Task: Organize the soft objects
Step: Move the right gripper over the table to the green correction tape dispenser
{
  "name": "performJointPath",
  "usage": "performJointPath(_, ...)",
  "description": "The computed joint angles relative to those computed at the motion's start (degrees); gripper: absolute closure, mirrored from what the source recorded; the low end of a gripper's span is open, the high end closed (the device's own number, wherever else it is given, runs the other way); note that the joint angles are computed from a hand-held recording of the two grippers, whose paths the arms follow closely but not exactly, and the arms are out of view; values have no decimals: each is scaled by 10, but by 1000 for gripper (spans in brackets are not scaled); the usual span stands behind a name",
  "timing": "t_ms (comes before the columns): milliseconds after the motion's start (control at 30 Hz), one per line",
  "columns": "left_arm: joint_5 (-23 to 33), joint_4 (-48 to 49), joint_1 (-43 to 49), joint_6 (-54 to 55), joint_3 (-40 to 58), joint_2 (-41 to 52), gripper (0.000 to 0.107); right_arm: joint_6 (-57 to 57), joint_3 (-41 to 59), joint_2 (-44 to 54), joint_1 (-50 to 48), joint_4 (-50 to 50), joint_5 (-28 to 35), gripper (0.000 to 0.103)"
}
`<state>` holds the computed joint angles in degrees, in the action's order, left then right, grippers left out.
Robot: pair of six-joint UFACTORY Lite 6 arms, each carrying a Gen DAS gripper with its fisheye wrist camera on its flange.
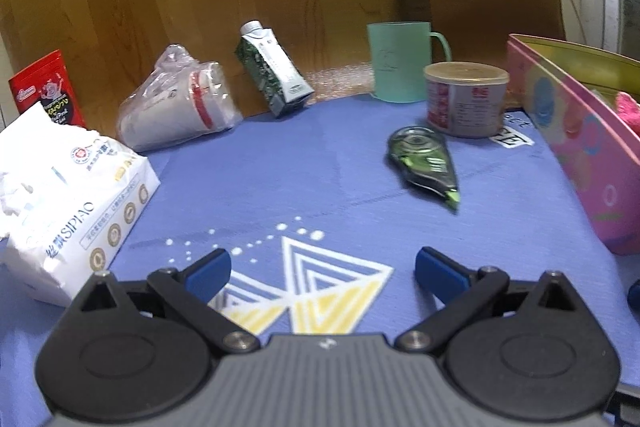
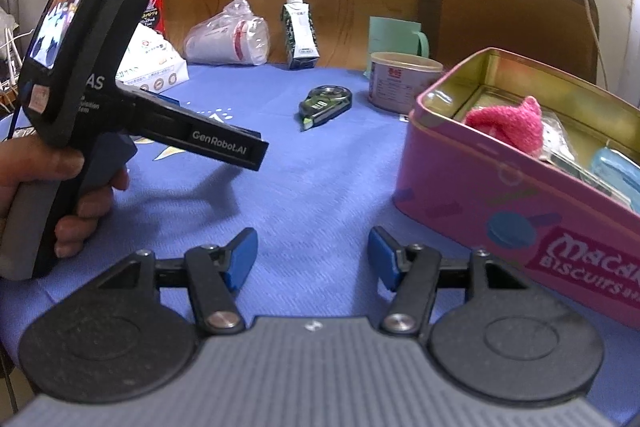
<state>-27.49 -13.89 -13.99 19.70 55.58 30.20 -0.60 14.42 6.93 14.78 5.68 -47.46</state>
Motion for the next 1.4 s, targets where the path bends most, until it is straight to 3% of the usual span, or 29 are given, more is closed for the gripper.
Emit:
performJointPath(967, 66, -108, 59, 124, 213, 135, 5, -4, 240, 140, 40, -13, 126, 36)
performJointPath(1167, 117, -29, 90, 9, 240, 146, 5, -29, 299, 181, 47, 41, 146, 34)
performJointPath(1400, 99, 130, 116, -154, 210, 127, 5, -63, 354, 221, 47, 103, 152, 34)
